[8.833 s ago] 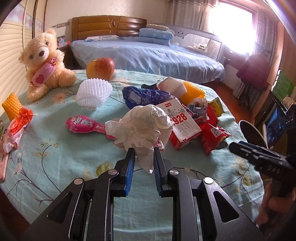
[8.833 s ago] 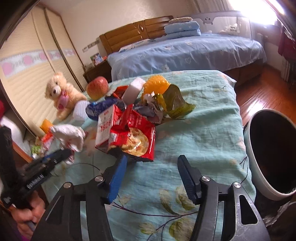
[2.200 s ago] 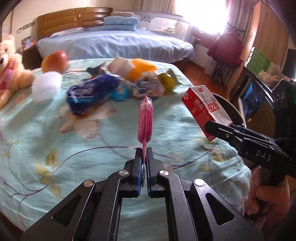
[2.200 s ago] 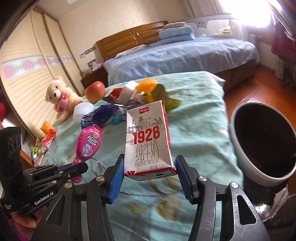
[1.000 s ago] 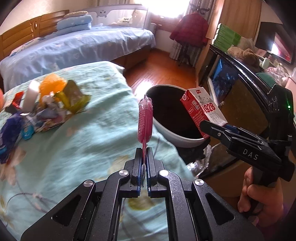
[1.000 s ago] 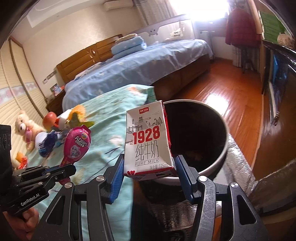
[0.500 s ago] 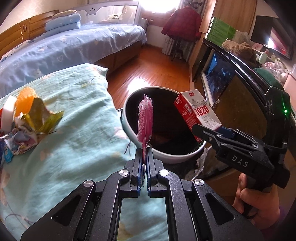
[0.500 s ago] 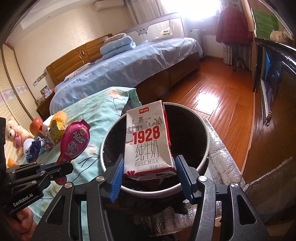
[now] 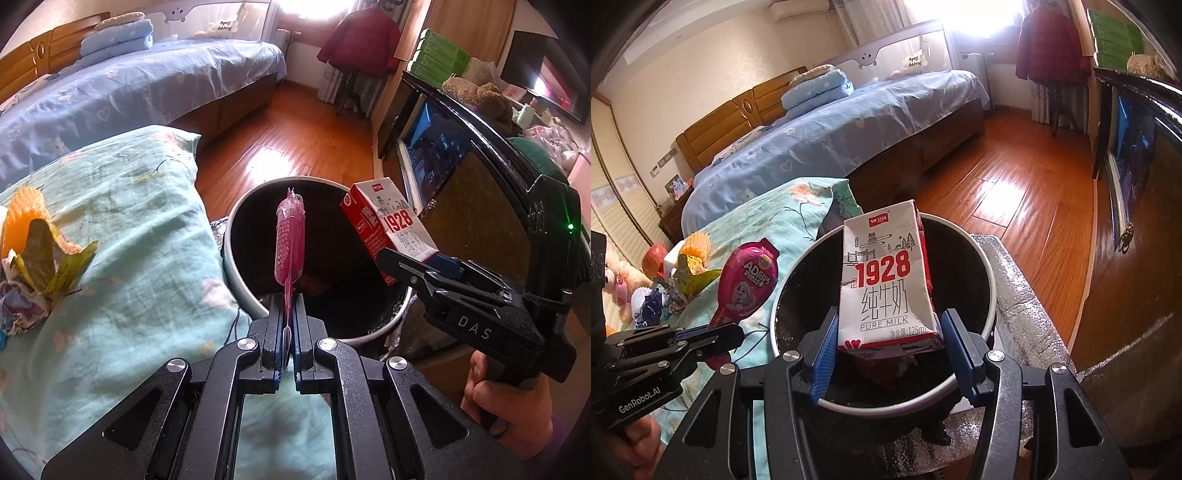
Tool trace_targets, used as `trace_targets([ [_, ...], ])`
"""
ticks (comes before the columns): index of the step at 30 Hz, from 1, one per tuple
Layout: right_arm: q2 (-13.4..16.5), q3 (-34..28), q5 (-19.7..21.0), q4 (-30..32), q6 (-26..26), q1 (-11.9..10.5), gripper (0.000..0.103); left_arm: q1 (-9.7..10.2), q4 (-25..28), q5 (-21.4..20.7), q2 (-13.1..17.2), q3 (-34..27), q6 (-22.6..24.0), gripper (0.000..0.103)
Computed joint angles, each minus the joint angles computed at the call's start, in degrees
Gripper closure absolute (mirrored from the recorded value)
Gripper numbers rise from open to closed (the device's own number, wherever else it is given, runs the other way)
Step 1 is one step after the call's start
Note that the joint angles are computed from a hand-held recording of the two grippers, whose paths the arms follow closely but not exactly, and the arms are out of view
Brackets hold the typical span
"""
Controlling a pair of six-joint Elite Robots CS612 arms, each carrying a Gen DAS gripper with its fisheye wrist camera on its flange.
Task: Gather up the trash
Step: 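Carry the hairbrush and milk carton over the black bin and open both tools, then grasp the blue Ampo snack bag with the left tool while the right tool grasps the foil wrapper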
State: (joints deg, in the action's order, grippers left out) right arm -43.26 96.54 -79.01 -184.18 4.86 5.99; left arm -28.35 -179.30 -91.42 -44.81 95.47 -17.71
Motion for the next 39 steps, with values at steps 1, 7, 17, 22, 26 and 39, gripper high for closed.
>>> trace_targets([
  [1, 0.07, -0.17, -0.01, 0.22, 0.02, -0.02, 0.048, 0.05, 0.05, -0.22, 0.04, -0.06, 0.01, 0.1],
  [7, 0.38, -1.05, -0.07, 1.44, -0.28, -0.15, 0.048, 0.02, 1.78, -0.42, 0.68, -1.71, -0.25, 0.1],
  [17, 0.63, -1.88, 0.71, 2.76, 0.51, -0.55, 0.046, 0.46, 2.95, -2.14, 1.5, -3.3, -0.86, 0.065],
  [22, 0.27, -1.2, 1.09, 1.41, 1.48, -0.53, 0.038, 0.74, -0.7, -0.29, 0.14, 0.3, -3.15, 0.045],
  [26, 0.02, -0.54, 2.16, -0.14, 2.15, -0.08, 0.028, 1.16, -3.45, 1.72, -1.31, 4.38, -5.75, 0.045],
  [39, -0.05, -0.46, 8.32, 0.0, -0.3, 3.74, 0.014, 3.55, -10.18, 9.49, -5.23, 15.67, -16.18, 0.042],
])
